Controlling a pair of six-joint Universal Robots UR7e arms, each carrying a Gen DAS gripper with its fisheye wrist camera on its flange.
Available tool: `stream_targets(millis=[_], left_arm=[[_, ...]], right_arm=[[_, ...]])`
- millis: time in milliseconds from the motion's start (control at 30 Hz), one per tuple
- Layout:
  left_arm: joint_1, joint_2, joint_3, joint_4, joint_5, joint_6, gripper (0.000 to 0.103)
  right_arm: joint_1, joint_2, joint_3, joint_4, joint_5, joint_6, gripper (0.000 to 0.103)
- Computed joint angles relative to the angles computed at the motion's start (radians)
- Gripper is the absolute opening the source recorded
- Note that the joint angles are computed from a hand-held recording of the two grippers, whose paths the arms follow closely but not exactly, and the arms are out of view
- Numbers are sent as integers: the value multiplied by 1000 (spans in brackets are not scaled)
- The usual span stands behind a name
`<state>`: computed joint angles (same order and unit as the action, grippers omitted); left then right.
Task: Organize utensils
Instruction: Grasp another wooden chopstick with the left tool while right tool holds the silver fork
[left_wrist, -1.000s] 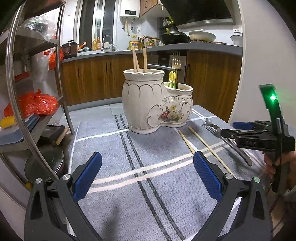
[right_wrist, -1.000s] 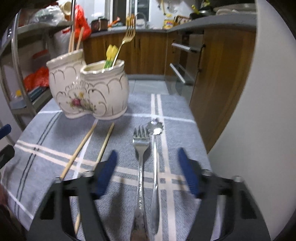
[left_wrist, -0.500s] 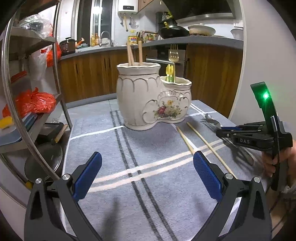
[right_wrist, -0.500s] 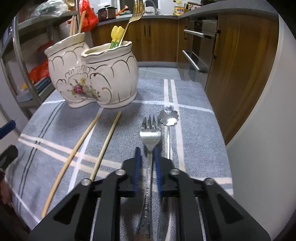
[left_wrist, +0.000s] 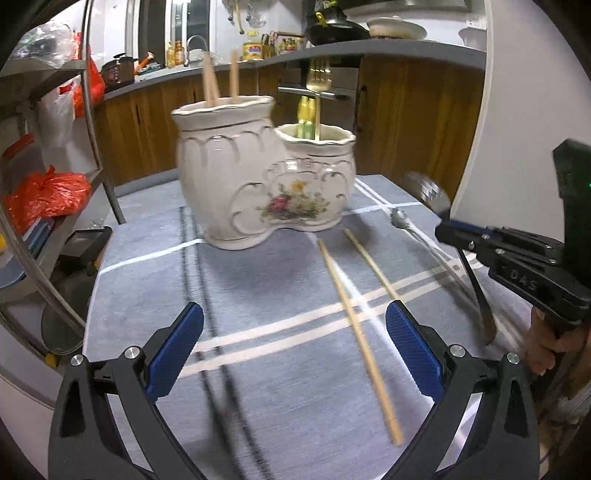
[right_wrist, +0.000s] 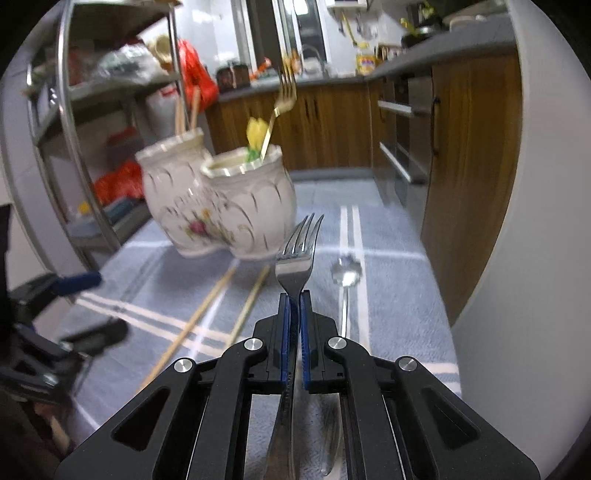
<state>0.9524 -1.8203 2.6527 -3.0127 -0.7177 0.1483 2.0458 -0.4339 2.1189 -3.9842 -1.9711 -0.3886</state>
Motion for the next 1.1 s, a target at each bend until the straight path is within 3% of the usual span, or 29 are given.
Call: stream_targets(millis=[133, 200, 467, 533, 667, 833, 1100], left_arm=[[-7, 30, -17, 57, -12, -38, 97], [-10, 52, -24, 84, -6, -44, 92], [2, 121, -48, 172, 25, -109, 52], [11, 130, -52, 154, 27, -96, 47], [30, 138, -79, 173, 25, -88, 7], [52, 102, -79, 150, -16, -37, 5], [43, -95, -22, 58, -146, 61, 5]], right_arm=[[1, 8, 21, -99, 43, -40, 6], [-1, 4, 30, -124, 65, -53, 6], [-5, 4, 46, -160, 102, -77, 5], [-4, 7, 48, -171, 108, -80, 5], [0, 17, 53, -211, 123, -98, 4], [1, 27, 57, -268, 143, -111, 4], [1, 35, 53, -294, 156, -107, 4]])
